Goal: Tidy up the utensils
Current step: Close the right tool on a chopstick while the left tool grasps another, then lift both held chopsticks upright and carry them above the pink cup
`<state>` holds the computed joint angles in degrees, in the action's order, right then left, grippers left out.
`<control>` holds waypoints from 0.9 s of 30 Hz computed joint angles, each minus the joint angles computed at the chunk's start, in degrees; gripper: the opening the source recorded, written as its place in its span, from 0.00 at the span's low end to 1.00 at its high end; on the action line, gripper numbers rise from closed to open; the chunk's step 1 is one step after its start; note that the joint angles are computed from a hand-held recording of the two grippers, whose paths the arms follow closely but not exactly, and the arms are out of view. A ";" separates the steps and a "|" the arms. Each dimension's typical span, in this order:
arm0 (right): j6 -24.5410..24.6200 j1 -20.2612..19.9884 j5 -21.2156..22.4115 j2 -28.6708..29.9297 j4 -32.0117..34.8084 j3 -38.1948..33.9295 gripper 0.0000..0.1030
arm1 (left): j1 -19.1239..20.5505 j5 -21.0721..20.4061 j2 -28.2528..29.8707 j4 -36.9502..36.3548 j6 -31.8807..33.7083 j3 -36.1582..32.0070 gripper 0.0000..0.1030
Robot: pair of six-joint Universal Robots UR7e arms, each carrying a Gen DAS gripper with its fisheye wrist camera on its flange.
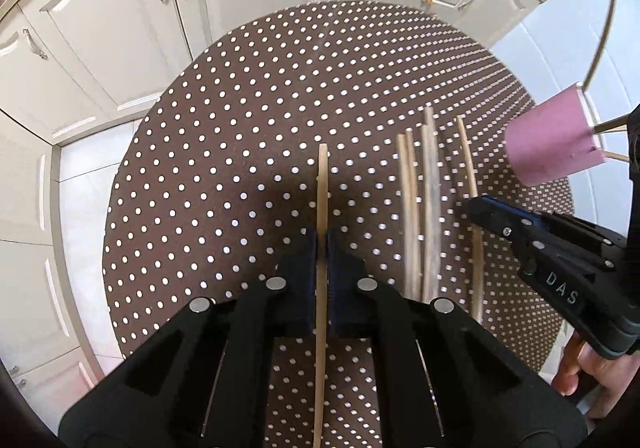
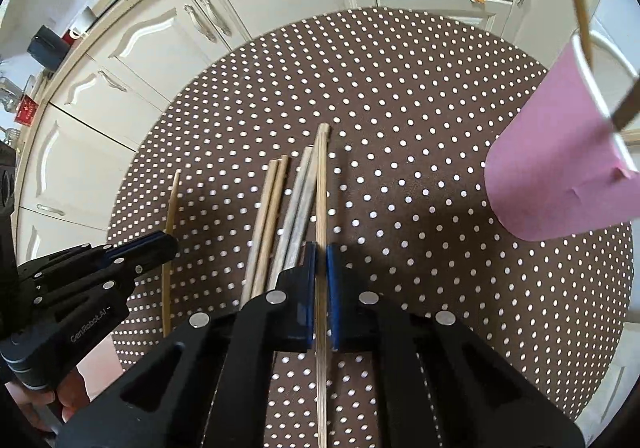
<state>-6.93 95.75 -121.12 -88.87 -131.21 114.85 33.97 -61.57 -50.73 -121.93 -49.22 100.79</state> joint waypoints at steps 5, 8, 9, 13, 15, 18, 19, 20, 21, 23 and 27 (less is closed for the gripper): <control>0.63 2.00 0.60 -2.07 -0.96 1.03 0.04 | -1.70 0.28 -1.41 -1.32 0.71 0.33 0.05; 1.12 3.21 0.71 -3.63 -1.67 1.82 0.04 | -2.73 0.32 -3.03 -2.87 1.37 1.15 0.05; 1.28 3.49 0.71 -4.09 -1.86 2.03 0.04 | -2.92 0.38 -3.07 -3.20 1.69 0.93 0.05; 2.42 5.54 0.29 -6.70 -3.18 3.37 0.04 | -4.91 0.56 -5.42 -4.26 2.29 2.07 0.05; 2.63 6.42 -0.13 -7.30 -4.06 3.73 0.04 | -5.94 0.81 -6.38 -4.74 2.75 2.39 0.05; 3.33 7.98 -0.96 -9.30 -5.25 4.63 0.04 | -7.23 0.88 -7.25 -5.96 3.51 2.57 0.05; 3.69 8.49 -1.11 -10.15 -5.59 4.90 0.04 | -7.73 1.03 -7.57 -6.22 3.88 2.60 0.05; 3.87 8.99 -1.46 -10.80 -6.14 5.24 0.04 | -8.04 1.11 -7.74 -6.40 4.27 2.50 0.05; 4.07 9.69 -2.04 -11.57 -6.69 5.49 0.04 | -8.46 1.18 -7.89 -6.77 4.62 2.41 0.05; 4.59 10.64 -2.56 -12.78 -7.32 5.95 0.04 | -8.94 1.06 -7.81 -7.75 5.30 2.13 0.05; 4.98 12.23 -3.93 -15.04 -8.53 6.56 0.04 | -9.97 1.06 -7.90 -8.98 7.17 1.36 0.05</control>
<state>-1.95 107.98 -125.05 -103.91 -139.74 121.41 23.99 -60.52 -58.63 -130.91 -42.04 102.15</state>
